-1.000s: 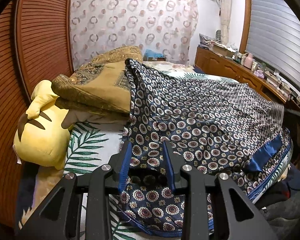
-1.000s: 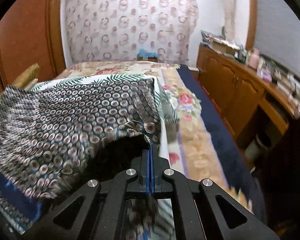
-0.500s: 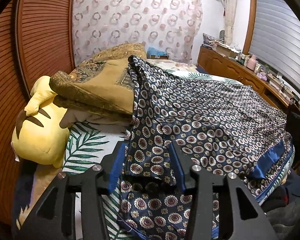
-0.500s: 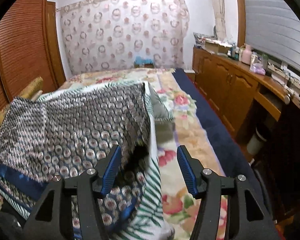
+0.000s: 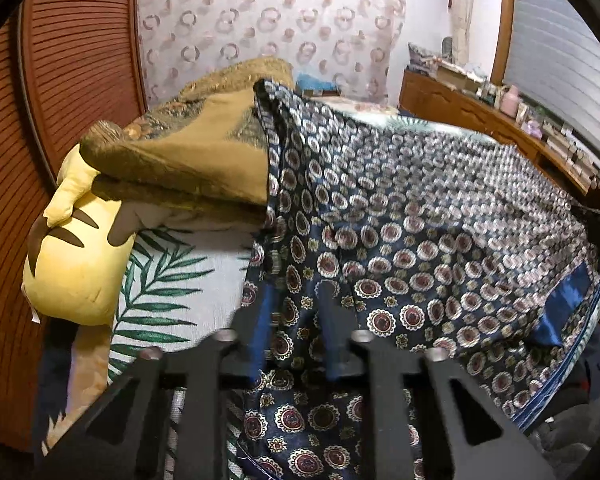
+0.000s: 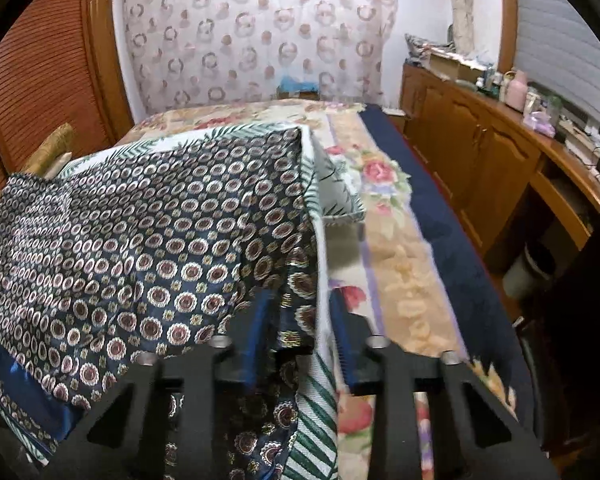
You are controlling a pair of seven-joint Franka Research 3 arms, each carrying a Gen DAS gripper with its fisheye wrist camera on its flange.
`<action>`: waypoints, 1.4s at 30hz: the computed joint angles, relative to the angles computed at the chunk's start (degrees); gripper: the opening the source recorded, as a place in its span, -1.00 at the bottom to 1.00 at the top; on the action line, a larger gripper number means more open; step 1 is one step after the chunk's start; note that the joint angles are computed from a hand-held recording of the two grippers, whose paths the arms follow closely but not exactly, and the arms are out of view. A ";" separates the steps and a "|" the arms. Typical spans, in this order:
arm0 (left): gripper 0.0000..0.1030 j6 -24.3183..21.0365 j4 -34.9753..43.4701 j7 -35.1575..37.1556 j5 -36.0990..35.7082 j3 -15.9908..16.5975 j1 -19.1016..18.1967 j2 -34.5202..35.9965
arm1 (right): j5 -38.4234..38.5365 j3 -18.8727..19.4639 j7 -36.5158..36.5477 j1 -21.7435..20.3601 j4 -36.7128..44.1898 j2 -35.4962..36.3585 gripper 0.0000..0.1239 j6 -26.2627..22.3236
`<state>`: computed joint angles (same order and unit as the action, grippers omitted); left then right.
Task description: Fold small clothes
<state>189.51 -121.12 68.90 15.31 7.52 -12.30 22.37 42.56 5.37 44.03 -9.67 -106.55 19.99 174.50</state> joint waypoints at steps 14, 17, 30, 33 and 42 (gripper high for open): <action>-0.97 3.46 -6.43 4.65 -5.80 1.22 -1.09 -4.80 | 34.43 7.36 -33.44 -8.28 -8.17 -9.65 -0.99 -4.20; -0.97 2.90 -6.81 6.04 -7.94 3.31 -3.54 -5.00 | 33.11 4.99 -31.99 -6.04 -8.98 -9.79 -0.99 -3.82; 0.10 5.98 -6.47 6.45 -7.41 -3.63 3.21 -4.89 | 47.04 -0.14 -45.93 4.22 -6.72 -11.07 0.06 5.22; 0.25 5.27 -6.17 7.76 -9.05 -1.82 0.99 -4.63 | 45.73 -1.76 -44.61 6.67 -6.08 -10.70 0.09 3.78; 0.25 2.93 -5.92 9.60 -14.40 5.89 -6.99 -3.54 | 24.79 -2.93 -26.83 11.45 -5.32 -6.08 0.10 0.42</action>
<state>192.44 -127.04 78.50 0.91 13.41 -19.29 18.83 67.36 2.44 17.20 1.78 -111.87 13.90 174.92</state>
